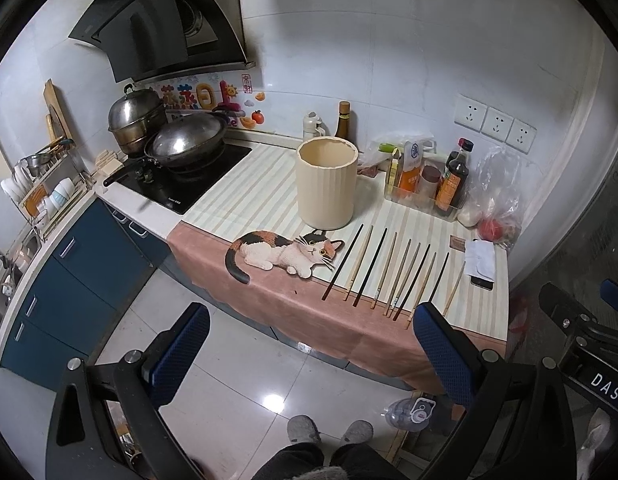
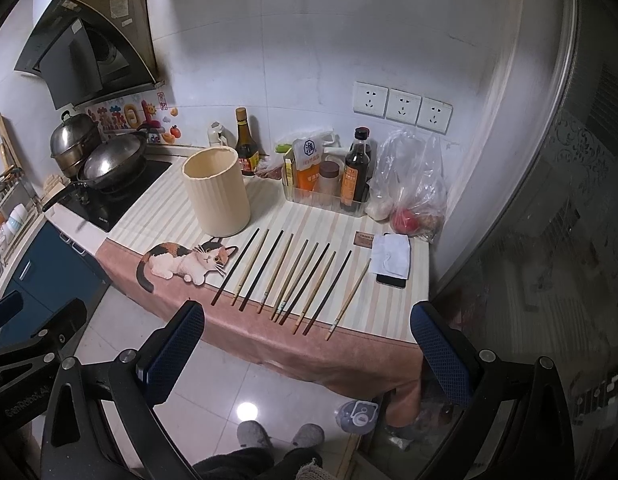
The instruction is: Organize utensils
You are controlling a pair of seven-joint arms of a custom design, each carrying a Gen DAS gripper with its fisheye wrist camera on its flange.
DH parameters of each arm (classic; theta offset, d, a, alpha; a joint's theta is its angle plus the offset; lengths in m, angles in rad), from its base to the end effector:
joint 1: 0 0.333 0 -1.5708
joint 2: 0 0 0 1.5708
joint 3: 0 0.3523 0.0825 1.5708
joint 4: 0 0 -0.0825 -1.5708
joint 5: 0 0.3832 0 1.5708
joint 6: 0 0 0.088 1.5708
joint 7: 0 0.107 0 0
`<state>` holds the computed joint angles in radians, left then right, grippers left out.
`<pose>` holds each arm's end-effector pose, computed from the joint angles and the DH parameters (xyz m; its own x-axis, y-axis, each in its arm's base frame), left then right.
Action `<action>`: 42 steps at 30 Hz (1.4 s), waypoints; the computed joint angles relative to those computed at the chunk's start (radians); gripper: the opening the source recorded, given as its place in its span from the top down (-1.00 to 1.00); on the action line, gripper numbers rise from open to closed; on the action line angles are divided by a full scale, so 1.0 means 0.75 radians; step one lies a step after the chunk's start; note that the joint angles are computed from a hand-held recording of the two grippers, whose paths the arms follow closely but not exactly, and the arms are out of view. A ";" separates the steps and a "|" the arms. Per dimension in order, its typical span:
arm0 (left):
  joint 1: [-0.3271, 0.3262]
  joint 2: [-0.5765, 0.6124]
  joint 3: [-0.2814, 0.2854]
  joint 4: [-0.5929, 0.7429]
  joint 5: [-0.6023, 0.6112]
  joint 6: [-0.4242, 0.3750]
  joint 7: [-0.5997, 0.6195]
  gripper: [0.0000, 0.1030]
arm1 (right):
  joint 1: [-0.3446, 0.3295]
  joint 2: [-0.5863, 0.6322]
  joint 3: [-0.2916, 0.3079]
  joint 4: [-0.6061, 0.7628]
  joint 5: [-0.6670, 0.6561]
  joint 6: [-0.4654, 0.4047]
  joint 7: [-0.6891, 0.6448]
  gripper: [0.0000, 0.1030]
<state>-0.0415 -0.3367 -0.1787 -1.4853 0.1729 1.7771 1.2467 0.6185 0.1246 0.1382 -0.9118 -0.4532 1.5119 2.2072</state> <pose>0.4007 -0.1037 0.8893 0.1204 -0.9925 -0.0196 -0.7831 -0.0828 -0.6164 0.4290 0.3237 0.8931 -0.0282 -0.9995 0.0150 -0.8092 0.0141 -0.5873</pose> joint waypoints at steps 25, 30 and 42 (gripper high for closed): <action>0.043 0.102 -0.005 -0.120 0.185 0.355 0.013 -1.00 | -0.091 0.005 -0.057 -0.144 0.088 0.198 0.171 -1.00; 0.031 0.233 0.005 -0.171 0.250 0.469 0.104 -1.00 | -0.169 -0.022 -0.062 -0.343 0.155 0.266 0.305 -0.81; -0.060 0.721 0.053 0.050 0.209 0.280 0.258 -0.27 | -0.379 0.079 -0.112 -0.691 0.463 0.426 0.260 0.05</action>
